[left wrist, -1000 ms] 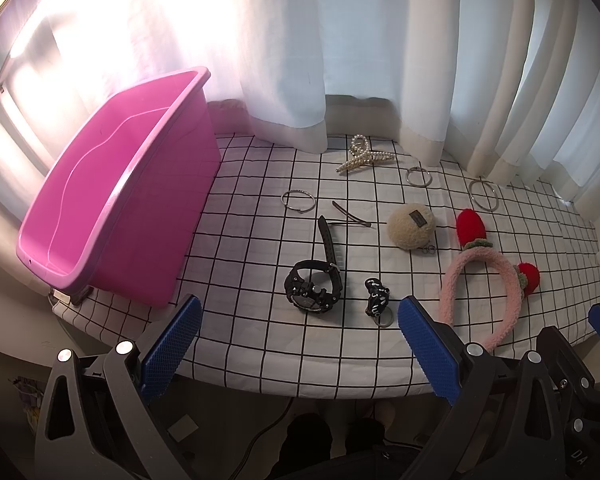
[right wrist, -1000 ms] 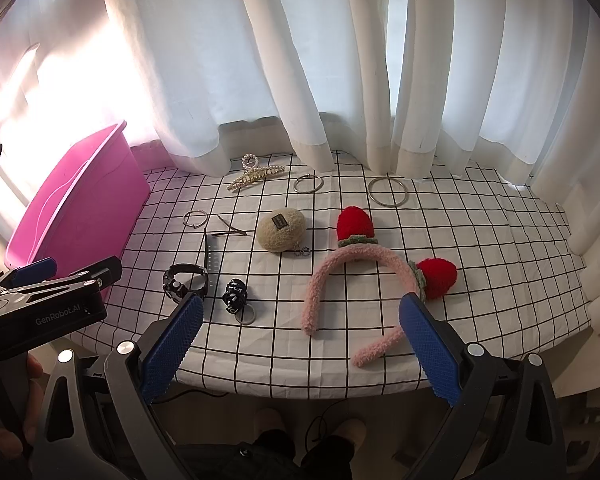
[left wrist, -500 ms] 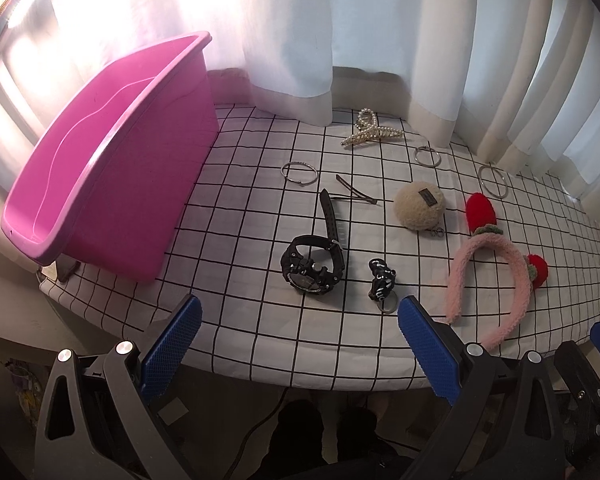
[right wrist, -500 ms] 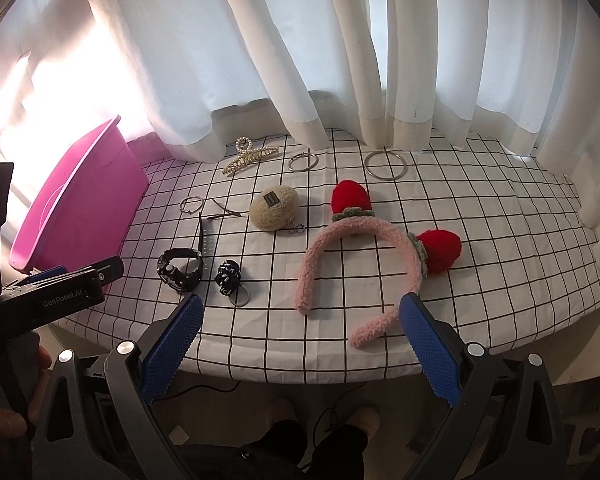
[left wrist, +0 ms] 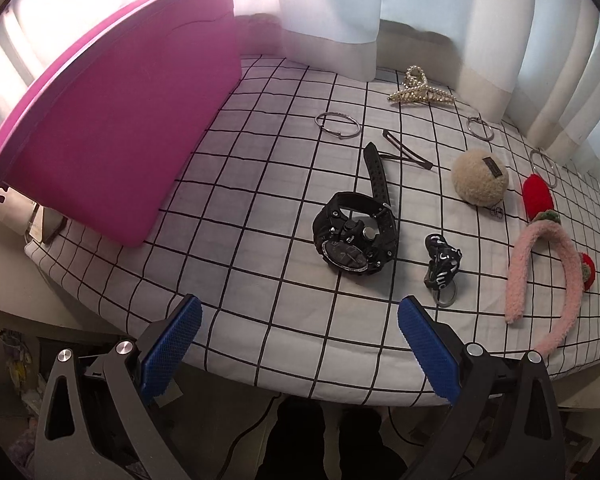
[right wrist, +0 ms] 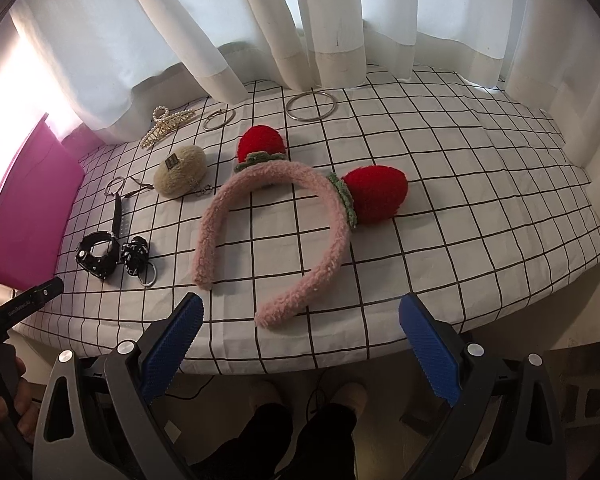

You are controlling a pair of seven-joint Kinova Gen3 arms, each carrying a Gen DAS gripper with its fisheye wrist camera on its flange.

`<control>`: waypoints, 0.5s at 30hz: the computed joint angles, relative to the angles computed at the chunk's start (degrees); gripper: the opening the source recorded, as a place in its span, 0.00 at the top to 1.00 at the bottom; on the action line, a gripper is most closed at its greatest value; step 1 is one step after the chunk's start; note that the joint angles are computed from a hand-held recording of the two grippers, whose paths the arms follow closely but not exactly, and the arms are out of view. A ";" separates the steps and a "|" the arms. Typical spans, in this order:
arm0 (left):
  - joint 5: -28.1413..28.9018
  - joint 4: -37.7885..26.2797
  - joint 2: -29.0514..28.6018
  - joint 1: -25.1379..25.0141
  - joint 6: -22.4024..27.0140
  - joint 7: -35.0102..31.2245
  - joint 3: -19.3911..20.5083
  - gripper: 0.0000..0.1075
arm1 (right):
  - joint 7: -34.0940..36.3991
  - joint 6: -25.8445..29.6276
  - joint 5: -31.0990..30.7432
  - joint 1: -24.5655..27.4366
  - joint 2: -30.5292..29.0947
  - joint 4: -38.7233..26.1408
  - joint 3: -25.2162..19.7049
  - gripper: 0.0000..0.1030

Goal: Organize jewelry
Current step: 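Grasp the black wristwatch with the left tool while the right tool grasps the pink strawberry headband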

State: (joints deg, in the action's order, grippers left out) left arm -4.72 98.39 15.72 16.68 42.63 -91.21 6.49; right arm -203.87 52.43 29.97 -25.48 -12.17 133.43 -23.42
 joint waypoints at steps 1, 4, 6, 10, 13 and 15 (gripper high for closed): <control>0.32 -0.17 0.64 -0.23 -0.34 -0.07 0.00 0.10 | 0.25 -1.33 0.05 0.32 0.09 0.80 0.75 0.09; 1.40 -1.85 3.12 -0.42 -0.04 0.30 -0.10 0.10 | 1.24 -5.48 0.64 1.85 0.80 2.83 2.85 0.09; 1.71 -2.53 4.08 -0.18 -0.37 0.79 -0.12 0.10 | 1.54 -8.00 1.63 2.94 1.24 4.06 3.72 0.09; 0.49 -4.37 6.07 1.51 -0.72 3.34 -0.84 0.10 | 0.93 -10.64 4.46 4.53 3.08 5.04 4.73 0.09; -0.15 -5.75 7.50 2.32 -1.08 5.45 -1.43 0.10 | 0.35 -12.19 6.23 5.17 4.52 5.58 5.88 0.09; -0.51 -6.70 8.57 2.63 -1.14 6.39 -1.64 0.10 | -0.24 -13.47 7.45 5.49 5.26 6.10 6.73 0.09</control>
State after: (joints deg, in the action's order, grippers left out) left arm -5.23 91.69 24.30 19.31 41.49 -84.82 4.85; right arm -204.11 38.96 37.43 -19.99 -6.91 139.54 -16.69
